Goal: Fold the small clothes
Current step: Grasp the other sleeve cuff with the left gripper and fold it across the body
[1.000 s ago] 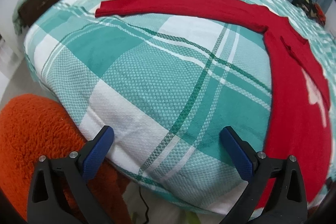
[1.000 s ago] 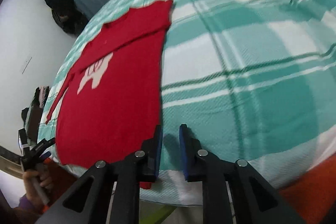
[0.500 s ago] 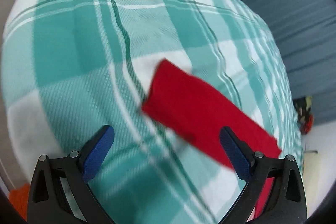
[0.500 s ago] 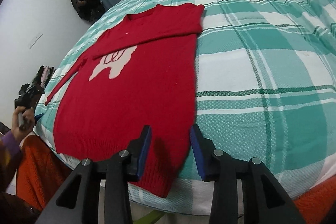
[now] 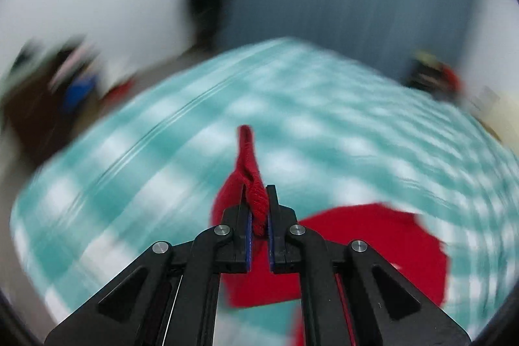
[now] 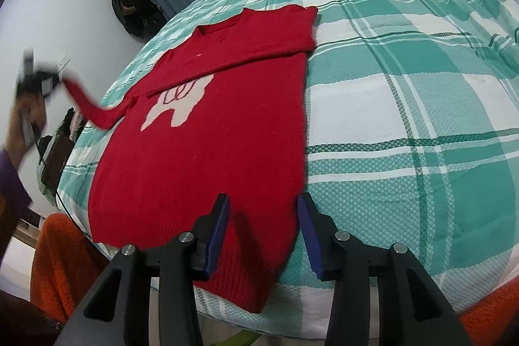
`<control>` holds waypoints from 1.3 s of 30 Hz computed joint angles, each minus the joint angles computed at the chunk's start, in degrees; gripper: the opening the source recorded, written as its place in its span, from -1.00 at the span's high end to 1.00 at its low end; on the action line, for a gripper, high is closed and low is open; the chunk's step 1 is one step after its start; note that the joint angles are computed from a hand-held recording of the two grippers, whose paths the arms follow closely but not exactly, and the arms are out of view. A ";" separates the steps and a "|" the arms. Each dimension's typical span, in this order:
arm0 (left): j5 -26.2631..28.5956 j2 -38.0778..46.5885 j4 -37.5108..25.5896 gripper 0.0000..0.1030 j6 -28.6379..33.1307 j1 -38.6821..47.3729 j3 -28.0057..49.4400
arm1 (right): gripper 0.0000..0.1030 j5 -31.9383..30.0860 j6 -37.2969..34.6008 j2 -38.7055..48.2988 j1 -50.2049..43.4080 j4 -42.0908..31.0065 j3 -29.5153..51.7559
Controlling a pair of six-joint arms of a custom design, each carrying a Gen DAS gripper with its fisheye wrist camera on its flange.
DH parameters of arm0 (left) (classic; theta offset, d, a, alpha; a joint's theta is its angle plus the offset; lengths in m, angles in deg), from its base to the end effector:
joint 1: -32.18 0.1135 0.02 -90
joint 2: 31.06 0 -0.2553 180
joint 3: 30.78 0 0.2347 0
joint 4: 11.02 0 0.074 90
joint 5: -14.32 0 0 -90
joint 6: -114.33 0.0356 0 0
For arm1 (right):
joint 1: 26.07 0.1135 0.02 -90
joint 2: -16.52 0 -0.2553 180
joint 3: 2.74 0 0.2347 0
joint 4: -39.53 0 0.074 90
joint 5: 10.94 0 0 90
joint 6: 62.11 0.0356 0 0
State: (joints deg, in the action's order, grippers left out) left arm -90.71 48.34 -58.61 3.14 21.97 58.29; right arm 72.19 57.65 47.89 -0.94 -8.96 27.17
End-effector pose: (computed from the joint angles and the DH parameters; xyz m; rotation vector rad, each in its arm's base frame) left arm 0.2869 -0.0423 0.3373 -0.3519 2.1780 -0.0115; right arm 0.0951 0.0493 0.1567 0.0467 2.5181 0.5571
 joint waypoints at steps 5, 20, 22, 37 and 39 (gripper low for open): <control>-13.23 17.37 0.94 0.75 2.25 -28.91 16.62 | 0.16 -1.84 -0.79 -2.00 -1.95 -1.10 -0.20; -2.33 2.27 -1.73 -0.21 -6.98 -19.47 -21.12 | 0.06 -12.42 -5.92 -2.62 -15.50 -0.83 -1.83; 2.42 1.68 0.82 -0.21 -4.44 -10.47 -23.41 | 0.06 -12.31 -6.03 -1.76 -15.41 0.06 -2.01; 6.79 19.49 15.58 0.94 -1.98 -2.90 -18.23 | 0.05 -7.29 -4.11 0.68 -10.49 2.33 -2.23; 4.77 19.79 15.16 0.93 -0.80 -4.24 -18.21 | 0.04 -7.71 -4.44 1.96 -10.97 3.43 -2.38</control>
